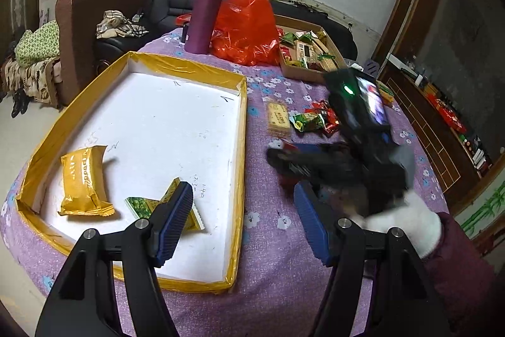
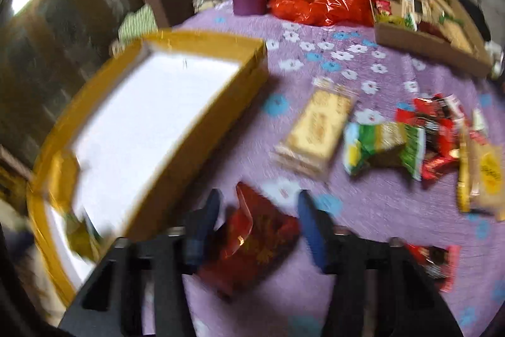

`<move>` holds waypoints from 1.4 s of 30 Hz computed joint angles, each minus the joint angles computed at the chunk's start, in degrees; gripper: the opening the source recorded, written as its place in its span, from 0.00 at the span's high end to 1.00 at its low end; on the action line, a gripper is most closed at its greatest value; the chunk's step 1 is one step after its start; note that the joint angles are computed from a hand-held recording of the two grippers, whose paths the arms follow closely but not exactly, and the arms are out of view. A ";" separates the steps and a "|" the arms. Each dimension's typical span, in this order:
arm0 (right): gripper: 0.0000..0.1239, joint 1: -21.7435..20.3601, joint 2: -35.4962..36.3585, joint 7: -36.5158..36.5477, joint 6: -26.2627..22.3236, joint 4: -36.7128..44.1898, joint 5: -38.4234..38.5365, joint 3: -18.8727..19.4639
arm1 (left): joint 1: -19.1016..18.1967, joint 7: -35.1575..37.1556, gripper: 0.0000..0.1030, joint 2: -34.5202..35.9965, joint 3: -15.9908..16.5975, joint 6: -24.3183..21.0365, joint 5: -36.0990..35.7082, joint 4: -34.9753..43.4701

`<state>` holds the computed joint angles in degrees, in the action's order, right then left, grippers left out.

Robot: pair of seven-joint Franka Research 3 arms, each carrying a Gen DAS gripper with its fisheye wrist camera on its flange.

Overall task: Organize snacks
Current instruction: 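Grasp a red candy bag with the left tool while the right grasps a red wrapper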

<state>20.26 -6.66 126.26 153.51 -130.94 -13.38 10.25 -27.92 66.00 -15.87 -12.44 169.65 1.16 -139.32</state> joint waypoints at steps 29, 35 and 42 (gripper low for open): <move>0.76 -13.02 -16.44 -3.81 7.70 -18.36 6.99 3.65 | -1.28 4.91 0.36 17.37 -7.40 -9.01 2.25 16.70; 0.87 -11.94 -18.30 -5.58 9.10 -20.44 11.68 0.54 | -1.37 0.12 0.36 23.01 -7.68 -11.82 10.24 22.81; 0.87 -11.33 -19.35 -7.83 11.11 -21.92 15.25 -0.45 | -2.92 -3.58 0.66 26.69 -7.05 -13.95 18.80 26.27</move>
<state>8.92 -26.01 118.43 164.63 -152.86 1.87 9.81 -30.84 62.42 10.82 -19.49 155.70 19.96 -113.05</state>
